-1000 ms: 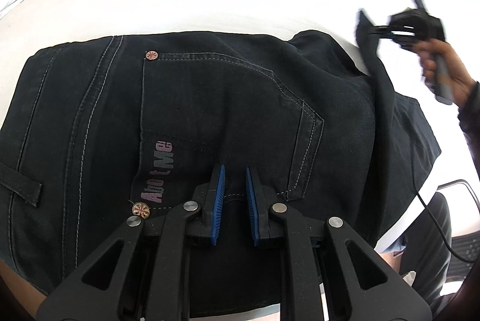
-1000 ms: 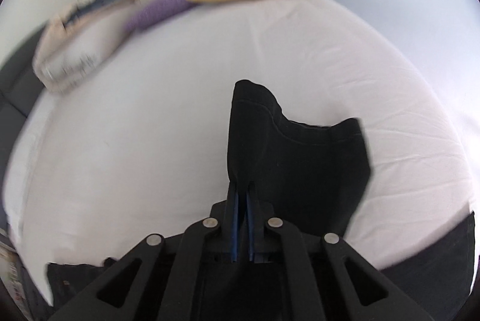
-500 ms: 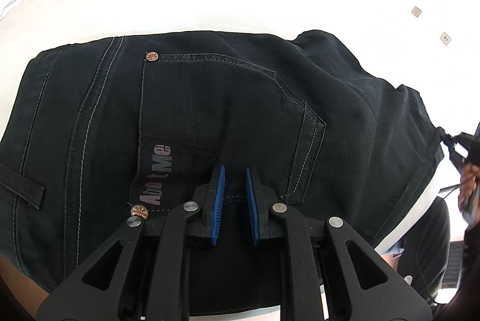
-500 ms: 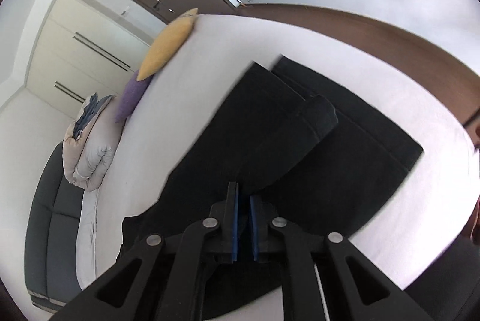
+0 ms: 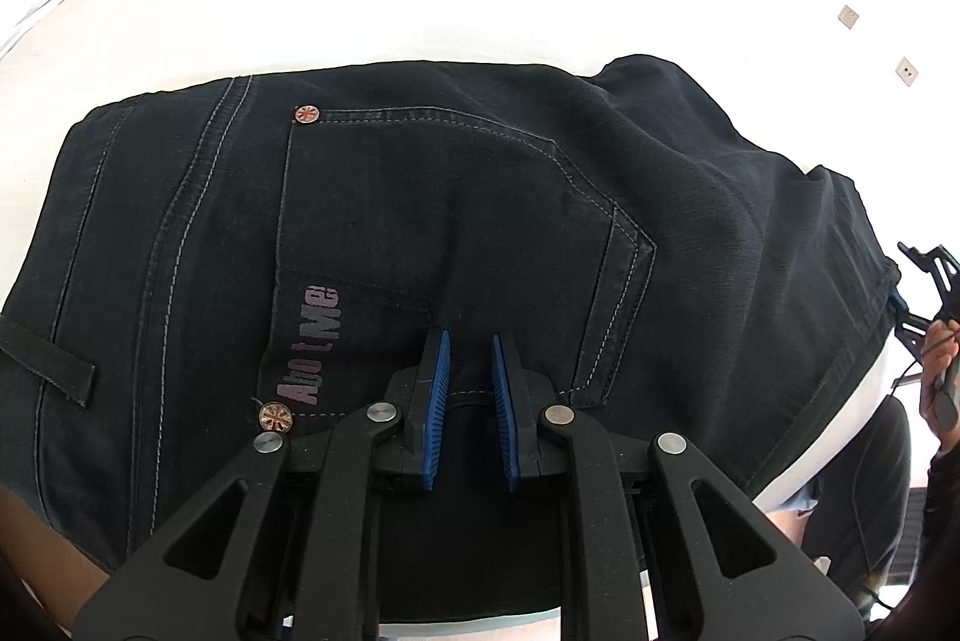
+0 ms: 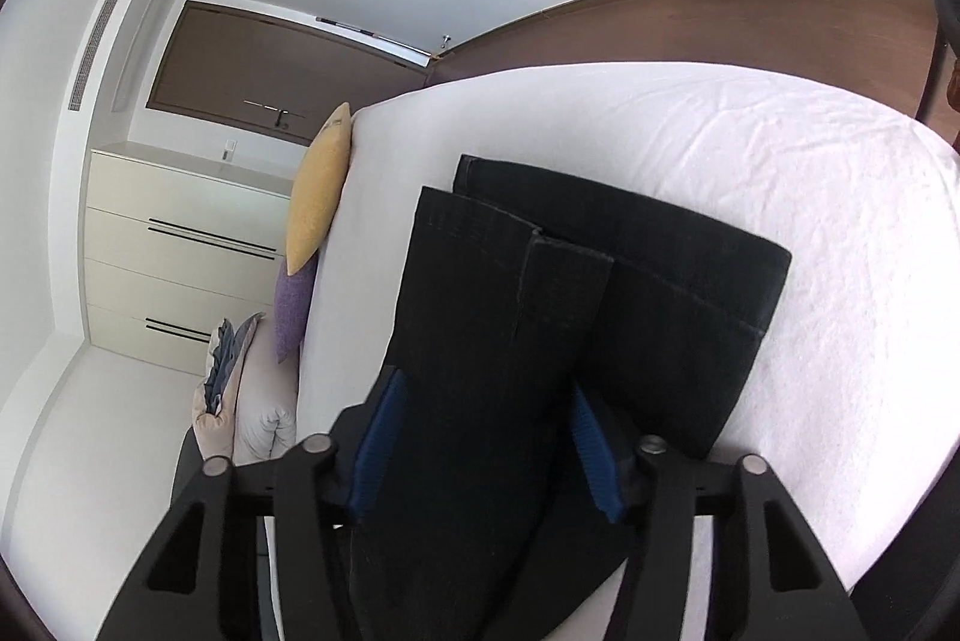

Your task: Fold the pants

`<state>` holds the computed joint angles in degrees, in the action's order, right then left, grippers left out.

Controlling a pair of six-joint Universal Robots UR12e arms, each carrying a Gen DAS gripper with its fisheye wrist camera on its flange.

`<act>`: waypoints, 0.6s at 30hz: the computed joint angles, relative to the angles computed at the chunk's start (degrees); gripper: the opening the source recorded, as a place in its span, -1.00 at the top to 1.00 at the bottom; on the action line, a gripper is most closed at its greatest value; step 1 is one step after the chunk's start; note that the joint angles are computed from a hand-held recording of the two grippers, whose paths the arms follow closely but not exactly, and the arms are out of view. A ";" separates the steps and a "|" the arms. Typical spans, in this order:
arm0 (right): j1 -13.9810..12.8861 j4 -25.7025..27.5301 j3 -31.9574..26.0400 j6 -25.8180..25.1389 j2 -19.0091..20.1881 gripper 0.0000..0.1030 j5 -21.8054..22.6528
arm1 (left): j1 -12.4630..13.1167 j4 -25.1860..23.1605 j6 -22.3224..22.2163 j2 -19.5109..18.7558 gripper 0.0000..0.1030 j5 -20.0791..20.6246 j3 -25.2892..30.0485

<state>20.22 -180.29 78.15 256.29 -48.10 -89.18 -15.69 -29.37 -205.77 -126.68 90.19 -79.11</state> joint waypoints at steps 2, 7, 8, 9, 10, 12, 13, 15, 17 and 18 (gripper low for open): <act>-0.35 -1.18 -0.28 2.53 0.79 0.33 0.15 | -0.02 -0.05 -0.05 0.00 0.72 0.03 0.02; -1.01 -2.37 0.81 3.10 0.76 0.89 1.23 | 0.08 0.17 -0.25 0.13 0.72 -0.32 -0.22; -1.00 -2.39 1.11 2.75 0.55 0.90 0.79 | 0.15 0.29 -0.35 0.24 0.72 -0.40 -0.39; -1.01 -2.39 1.42 2.50 0.30 0.91 0.60 | 0.22 0.43 -0.51 0.31 0.72 -0.52 -0.52; -1.05 -2.47 1.66 2.35 0.12 0.91 0.62 | 0.33 0.69 -0.94 0.39 0.72 -0.77 -0.69; -1.12 -2.64 2.57 2.05 -0.47 0.91 0.24 | 0.61 1.35 -1.86 0.61 0.72 -1.52 -1.20; -1.14 -3.02 3.19 2.20 -0.81 0.91 0.11 | 0.77 1.67 -2.19 0.75 0.72 -1.92 -1.49; -1.10 -3.27 4.19 2.32 -1.38 0.91 -0.53 | 0.96 1.79 -2.26 0.96 0.72 -2.41 -1.80; -0.92 -3.06 4.93 1.28 -1.94 0.92 -1.75 | 1.04 1.64 -2.23 1.05 0.72 -2.60 -1.85; -0.87 -3.01 5.22 1.05 -2.13 0.92 -2.15 | 1.06 1.51 -2.30 1.02 0.72 -2.66 -1.76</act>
